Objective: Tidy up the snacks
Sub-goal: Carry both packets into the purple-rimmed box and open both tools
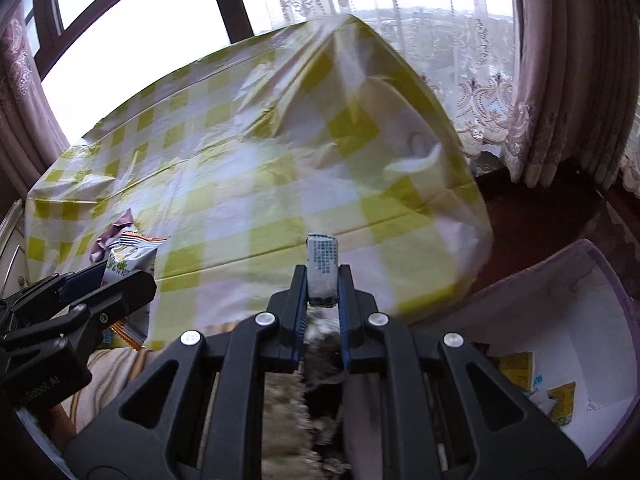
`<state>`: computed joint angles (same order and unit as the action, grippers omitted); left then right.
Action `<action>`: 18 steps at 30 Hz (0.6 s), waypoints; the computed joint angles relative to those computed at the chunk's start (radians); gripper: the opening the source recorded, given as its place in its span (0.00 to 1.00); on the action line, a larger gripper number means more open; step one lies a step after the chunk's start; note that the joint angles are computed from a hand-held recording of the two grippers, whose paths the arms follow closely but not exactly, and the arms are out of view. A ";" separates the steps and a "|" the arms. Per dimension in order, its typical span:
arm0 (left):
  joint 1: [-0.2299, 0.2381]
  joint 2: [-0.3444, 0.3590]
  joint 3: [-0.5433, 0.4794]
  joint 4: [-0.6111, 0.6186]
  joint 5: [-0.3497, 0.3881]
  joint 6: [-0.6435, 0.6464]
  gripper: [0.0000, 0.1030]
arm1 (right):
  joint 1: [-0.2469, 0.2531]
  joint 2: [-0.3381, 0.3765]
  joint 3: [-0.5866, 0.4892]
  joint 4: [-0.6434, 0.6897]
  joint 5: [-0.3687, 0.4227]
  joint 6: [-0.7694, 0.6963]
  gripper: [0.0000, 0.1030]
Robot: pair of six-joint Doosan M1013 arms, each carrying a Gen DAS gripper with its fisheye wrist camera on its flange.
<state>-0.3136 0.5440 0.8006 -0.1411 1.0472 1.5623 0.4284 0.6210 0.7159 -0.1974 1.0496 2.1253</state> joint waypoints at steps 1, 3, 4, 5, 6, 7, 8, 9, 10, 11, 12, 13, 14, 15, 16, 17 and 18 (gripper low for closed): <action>-0.006 0.010 -0.014 -0.016 0.014 0.018 0.44 | -0.007 -0.011 0.022 -0.016 0.003 0.018 0.16; -0.019 0.039 -0.056 -0.053 0.051 0.054 0.44 | -0.023 -0.032 0.066 -0.045 0.012 0.054 0.16; -0.026 0.052 -0.076 -0.068 0.069 0.070 0.44 | -0.031 -0.042 0.086 -0.059 0.018 0.071 0.16; -0.034 0.068 -0.100 -0.085 0.090 0.089 0.44 | -0.039 -0.051 0.105 -0.072 0.025 0.089 0.16; -0.041 0.084 -0.125 -0.100 0.115 0.108 0.44 | -0.047 -0.059 0.122 -0.083 0.031 0.103 0.16; -0.049 0.098 -0.146 -0.111 0.136 0.123 0.44 | -0.055 -0.067 0.140 -0.094 0.037 0.118 0.16; -0.057 0.113 -0.168 -0.123 0.159 0.142 0.44 | -0.063 -0.076 0.158 -0.104 0.044 0.133 0.16; -0.066 0.130 -0.194 -0.138 0.186 0.166 0.44 | -0.071 -0.084 0.175 -0.114 0.049 0.148 0.16; -0.073 0.143 -0.213 -0.150 0.209 0.184 0.44 | -0.079 -0.092 0.191 -0.122 0.054 0.162 0.16; -0.081 0.158 -0.237 -0.158 0.235 0.200 0.44 | -0.085 -0.099 0.205 -0.127 0.059 0.175 0.16; -0.090 0.174 -0.262 -0.161 0.258 0.212 0.44 | -0.094 -0.105 0.218 -0.129 0.063 0.187 0.16; -0.097 0.190 -0.288 -0.160 0.281 0.219 0.44 | -0.101 -0.114 0.236 -0.134 0.065 0.200 0.16; -0.104 0.207 -0.315 -0.158 0.301 0.224 0.44 | -0.106 -0.118 0.244 -0.138 0.071 0.210 0.16; -0.110 0.225 -0.345 -0.159 0.324 0.226 0.44 | -0.112 -0.122 0.253 -0.141 0.075 0.221 0.16; -0.116 0.246 -0.379 -0.164 0.348 0.227 0.44 | -0.116 -0.126 0.261 -0.143 0.079 0.231 0.16; -0.121 0.263 -0.408 -0.166 0.366 0.225 0.44 | -0.122 -0.132 0.271 -0.144 0.080 0.241 0.16; -0.126 0.281 -0.437 -0.168 0.384 0.223 0.44 | -0.126 -0.134 0.275 -0.146 0.083 0.248 0.16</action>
<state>-0.4396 0.8250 0.3636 -0.3095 1.4316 1.7856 0.3022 0.4871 0.9908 -0.3433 1.1322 2.3731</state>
